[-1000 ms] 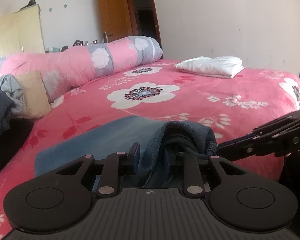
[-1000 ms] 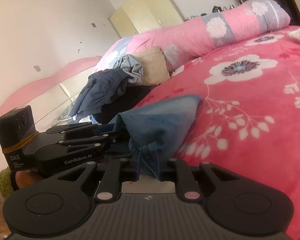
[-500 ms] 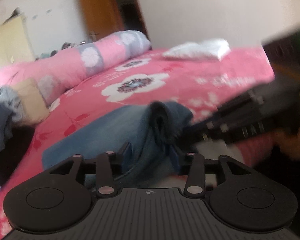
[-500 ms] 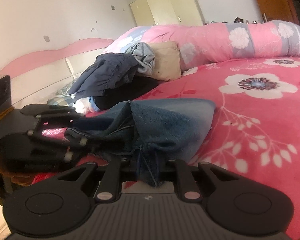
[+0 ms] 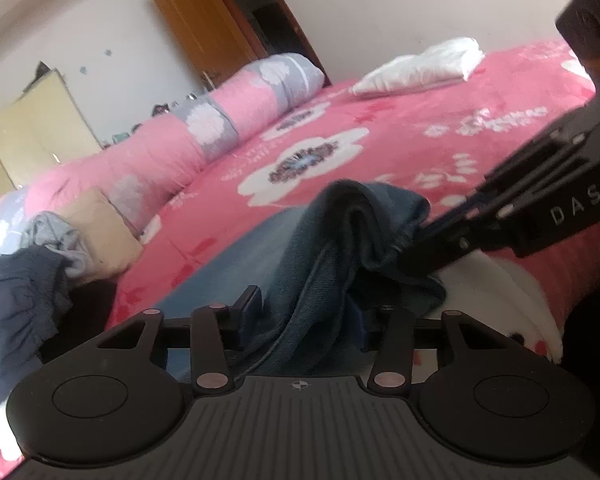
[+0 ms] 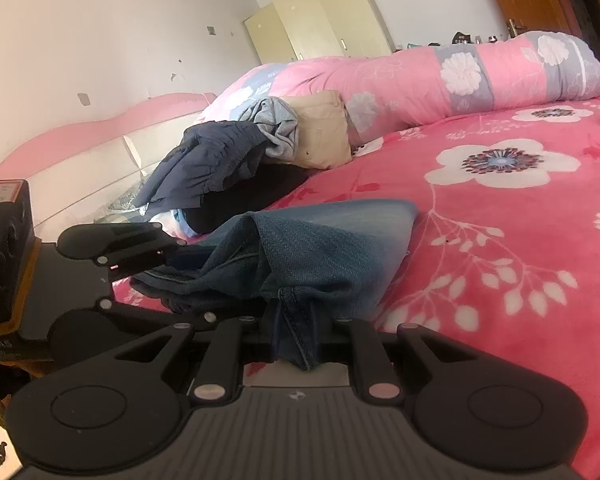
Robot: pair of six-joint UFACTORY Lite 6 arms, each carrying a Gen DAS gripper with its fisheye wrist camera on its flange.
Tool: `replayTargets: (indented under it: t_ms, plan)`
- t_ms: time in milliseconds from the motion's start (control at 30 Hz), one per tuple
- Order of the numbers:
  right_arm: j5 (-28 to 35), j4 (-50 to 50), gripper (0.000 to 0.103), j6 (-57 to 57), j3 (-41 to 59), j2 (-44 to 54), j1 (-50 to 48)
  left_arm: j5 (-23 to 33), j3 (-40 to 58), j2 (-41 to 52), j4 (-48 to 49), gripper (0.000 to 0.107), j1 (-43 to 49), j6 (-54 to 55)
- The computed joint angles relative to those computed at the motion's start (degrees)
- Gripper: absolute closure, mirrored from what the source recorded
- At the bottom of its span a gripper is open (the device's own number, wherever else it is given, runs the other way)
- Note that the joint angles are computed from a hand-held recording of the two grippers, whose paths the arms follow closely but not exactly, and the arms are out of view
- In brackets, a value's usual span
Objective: Fold clothes
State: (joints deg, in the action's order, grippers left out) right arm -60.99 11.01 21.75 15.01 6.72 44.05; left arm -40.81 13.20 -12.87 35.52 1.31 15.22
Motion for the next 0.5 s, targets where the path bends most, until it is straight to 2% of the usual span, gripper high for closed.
replayTargets:
  t_ms: [100, 167, 267, 500]
  plan:
    - [-0.5, -1.5, 0.088, 0.9, -0.1, 0.2, -0.8, 0.1, 0.7, -0.6, 1.4, 0.072, 0.4, -4.1]
    - [-0.4, -2.1, 0.088, 1.0, 0.0, 0.3, -0.9, -0.7, 0.9, -0.1, 1.3, 0.083, 0.5, -5.1]
    - [0.1, -2.4, 0.088, 0.6, 0.4, 0.5, -0.8, -2.6, 0.8, -0.1, 2.5, 0.091, 1.1, -7.3]
    - [4.8, -4.0, 0.088, -2.6, 5.3, 2.0, -1.7, -6.5, 0.4, -0.3, 15.0, 0.098, 7.6, -16.0]
